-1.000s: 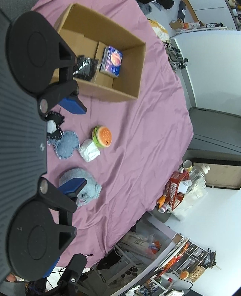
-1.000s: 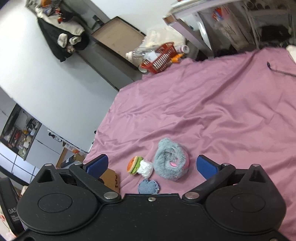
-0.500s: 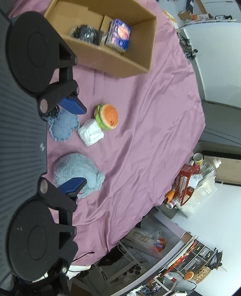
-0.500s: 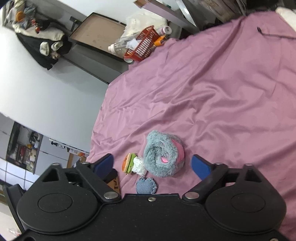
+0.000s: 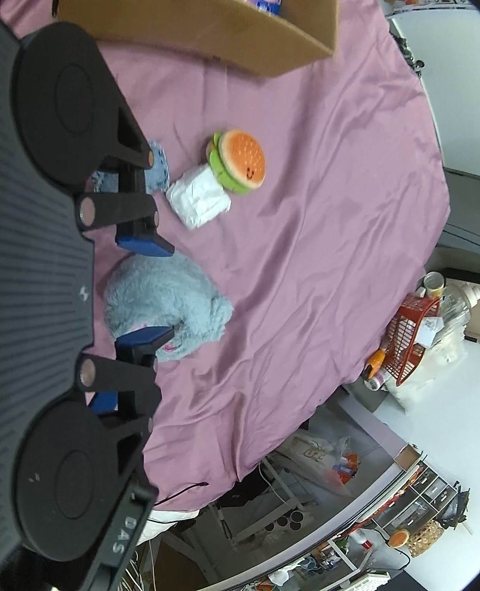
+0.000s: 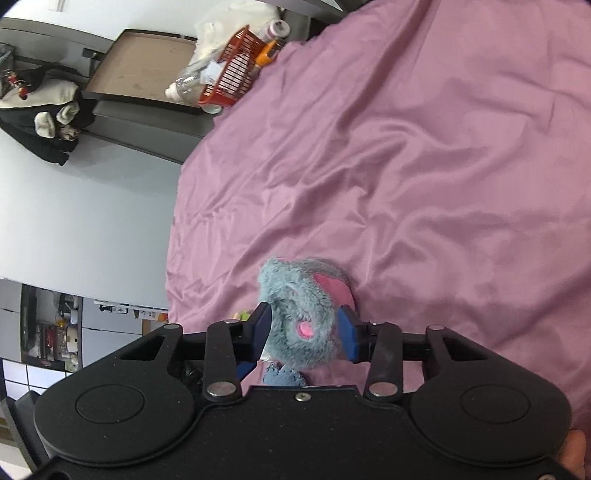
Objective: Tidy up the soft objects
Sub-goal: 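Lift the grey plush with both grippers and carry it over the box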
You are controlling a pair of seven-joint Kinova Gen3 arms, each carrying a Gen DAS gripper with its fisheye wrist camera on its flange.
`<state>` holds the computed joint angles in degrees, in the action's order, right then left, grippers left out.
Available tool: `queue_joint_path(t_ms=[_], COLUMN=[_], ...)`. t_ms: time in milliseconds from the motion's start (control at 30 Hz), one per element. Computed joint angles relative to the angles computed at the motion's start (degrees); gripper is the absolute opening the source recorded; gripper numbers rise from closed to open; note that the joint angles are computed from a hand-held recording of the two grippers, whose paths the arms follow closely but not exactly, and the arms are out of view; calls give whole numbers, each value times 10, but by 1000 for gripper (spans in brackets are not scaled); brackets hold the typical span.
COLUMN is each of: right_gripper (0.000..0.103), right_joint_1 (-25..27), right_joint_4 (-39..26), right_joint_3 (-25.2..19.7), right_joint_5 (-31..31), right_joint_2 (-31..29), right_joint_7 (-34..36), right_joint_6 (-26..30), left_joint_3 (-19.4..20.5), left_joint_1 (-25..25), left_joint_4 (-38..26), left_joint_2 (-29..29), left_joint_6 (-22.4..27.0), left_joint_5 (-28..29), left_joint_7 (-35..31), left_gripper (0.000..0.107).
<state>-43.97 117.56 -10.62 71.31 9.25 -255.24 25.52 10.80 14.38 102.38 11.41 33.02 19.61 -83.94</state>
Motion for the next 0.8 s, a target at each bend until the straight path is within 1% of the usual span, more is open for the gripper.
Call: queue_joint_path(t_ms=[100,167,233,300,333,367,400,433,500,567,633,667,800], right_gripper=[38,38,38,37,37,35,33,32,29,27,22,19,16], right_joint_1=[5,9,8,7,4,0,-2,-5,-13,-20,-23,-24,-26], right_joint_4=[-3,-8,-9,-13,-14,-13,-13,-13,-11,-13,-13,-12,-16], right_joint_3=[4,9,19,27,32,39,44,49,60,59,57,55,34], right_joint_5=[-4,-21,-23,-39,-43,-39,-42,-42,-33,-33,-21,-11,42], right_joint_2=[10,17,25,30,32,33,34,33,31,28,25,23,17], right_joint_7=[4,23,27,45,50,51,57,58,51,57,52,47,33], right_joint_6=[-11,-20,-38,-47,-52,-58,-63,-67,-73,-59,-50,-46,-16], left_joint_3=[3,0,-1,-7,-11,-20,-22,-13,-6,3,4,2,-2], left_joint_1=[2,12,18,30,37,50,51,42,34,23,21,22,22], left_joint_4=[-8,-15,-18,-23,-24,-26,-27,-26,-26,-25,-23,-21,-9], left_joint_2=[15,24,32,40,43,45,45,44,41,36,29,25,4], left_joint_6=[1,0,-3,-2,-3,-2,-2,-3,-2,0,-1,-2,-13], left_joint_5=[3,-10,-20,-39,-53,-68,-74,-71,-67,-53,-48,-49,-51], left_joint_7=[-1,12,22,41,54,70,78,78,67,51,46,47,48], left_gripper=[40,40,39,37,31,22,22,19,18,17,16,16,16])
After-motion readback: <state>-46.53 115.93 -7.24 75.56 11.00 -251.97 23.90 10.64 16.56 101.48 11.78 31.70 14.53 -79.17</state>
